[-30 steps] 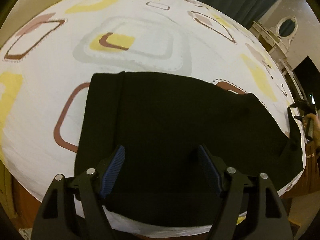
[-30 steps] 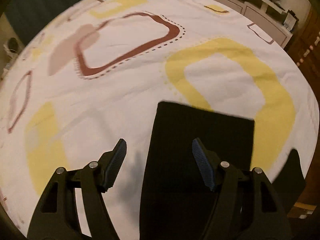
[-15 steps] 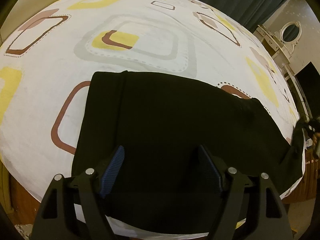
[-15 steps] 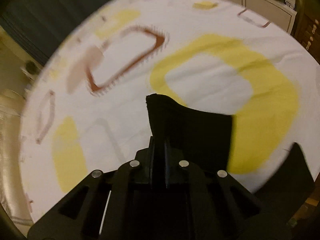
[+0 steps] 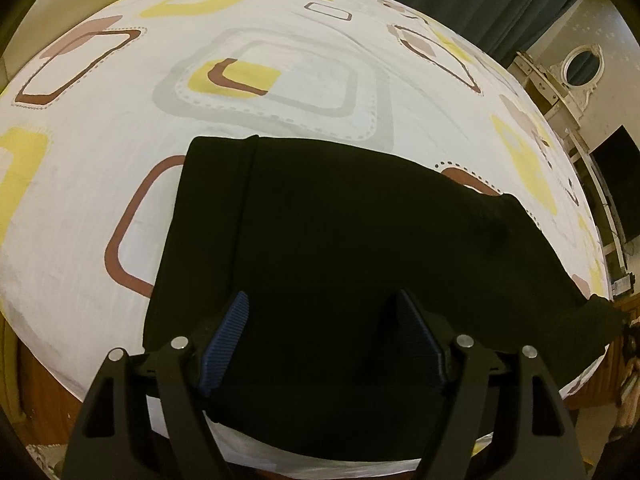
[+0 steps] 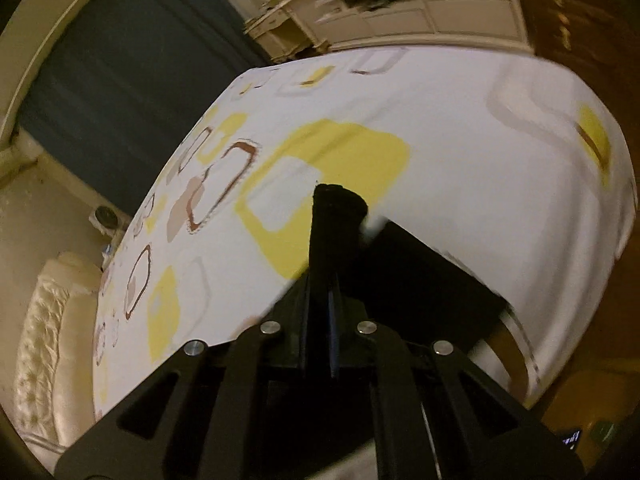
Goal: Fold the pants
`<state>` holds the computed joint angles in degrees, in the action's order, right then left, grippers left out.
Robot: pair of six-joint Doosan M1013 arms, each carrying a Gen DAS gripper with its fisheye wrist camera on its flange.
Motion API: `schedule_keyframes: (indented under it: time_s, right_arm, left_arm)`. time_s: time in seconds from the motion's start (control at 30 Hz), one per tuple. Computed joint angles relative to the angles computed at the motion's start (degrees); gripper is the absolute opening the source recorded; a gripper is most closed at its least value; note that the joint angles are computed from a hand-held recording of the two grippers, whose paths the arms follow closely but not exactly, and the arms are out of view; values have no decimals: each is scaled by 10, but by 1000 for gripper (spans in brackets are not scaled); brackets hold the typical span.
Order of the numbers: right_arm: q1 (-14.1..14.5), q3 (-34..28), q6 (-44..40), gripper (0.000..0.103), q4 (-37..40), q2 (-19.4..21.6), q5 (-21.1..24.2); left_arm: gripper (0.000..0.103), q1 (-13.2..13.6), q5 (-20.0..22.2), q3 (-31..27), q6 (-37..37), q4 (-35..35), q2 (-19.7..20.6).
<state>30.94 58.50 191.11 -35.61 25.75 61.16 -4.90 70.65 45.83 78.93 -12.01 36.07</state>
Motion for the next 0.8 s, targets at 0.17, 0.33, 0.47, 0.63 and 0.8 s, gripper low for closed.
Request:
schedule_keyframes:
  time_s: [0.17, 0.33, 0.47, 0.63, 0.8]
  right_arm:
    - [7, 76, 104, 7, -1, -24, -37]
    - [15, 97, 155, 6, -24, -26, -39]
    - [18, 123, 183, 6, -30, -36, -48]
    - [20, 143, 221, 6, -48, -43, -70]
    - [20, 144, 191, 14, -29, -49, -61]
  left_arm:
    - [76, -3, -6, 7, 5, 14, -4]
    - [76, -5, -10, 13, 9, 19, -8]
    - [77, -4, -13, 15, 14, 17, -8]
    - [78, -5, -15, 16, 13, 17, -8]
    - [79, -5, -15, 16, 14, 16, -8]
